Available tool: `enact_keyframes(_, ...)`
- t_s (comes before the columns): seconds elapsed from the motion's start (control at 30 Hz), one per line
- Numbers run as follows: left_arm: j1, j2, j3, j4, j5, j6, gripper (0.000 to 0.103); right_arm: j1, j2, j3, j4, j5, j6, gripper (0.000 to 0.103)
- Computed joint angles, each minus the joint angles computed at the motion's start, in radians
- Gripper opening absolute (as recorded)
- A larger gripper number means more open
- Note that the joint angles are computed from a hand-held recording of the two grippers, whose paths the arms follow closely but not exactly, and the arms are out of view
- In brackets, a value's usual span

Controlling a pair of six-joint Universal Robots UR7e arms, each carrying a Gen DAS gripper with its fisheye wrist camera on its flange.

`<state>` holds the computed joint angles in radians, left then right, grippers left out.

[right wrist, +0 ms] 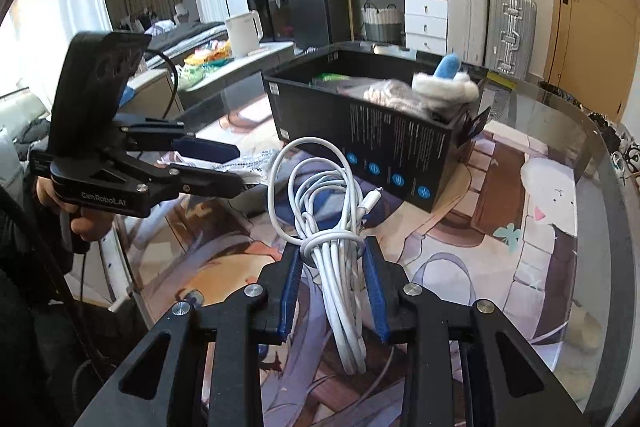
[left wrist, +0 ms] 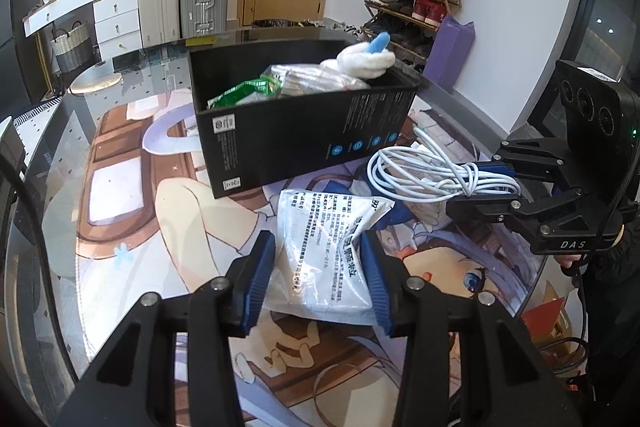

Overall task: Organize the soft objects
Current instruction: 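Carry the bag packet with the left tool over the black box while the right tool carries the cable there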

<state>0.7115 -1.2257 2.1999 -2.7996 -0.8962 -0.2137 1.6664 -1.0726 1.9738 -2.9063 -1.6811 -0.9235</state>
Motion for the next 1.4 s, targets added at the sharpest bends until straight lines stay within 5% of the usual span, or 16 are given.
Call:
enact_keyframes(0.73,-0.039,-0.031,-0.020,-0.134,0.078,0.047,0.043,0.025,-0.054,-0.011,-0.091,0.136,0.134,0.031)
enact_keyframes(1.4,0.038,0.099,-0.180,-0.204,0.152,0.131,0.043,0.090,0.095,-0.209,-0.047,0.067,0.278,0.031)
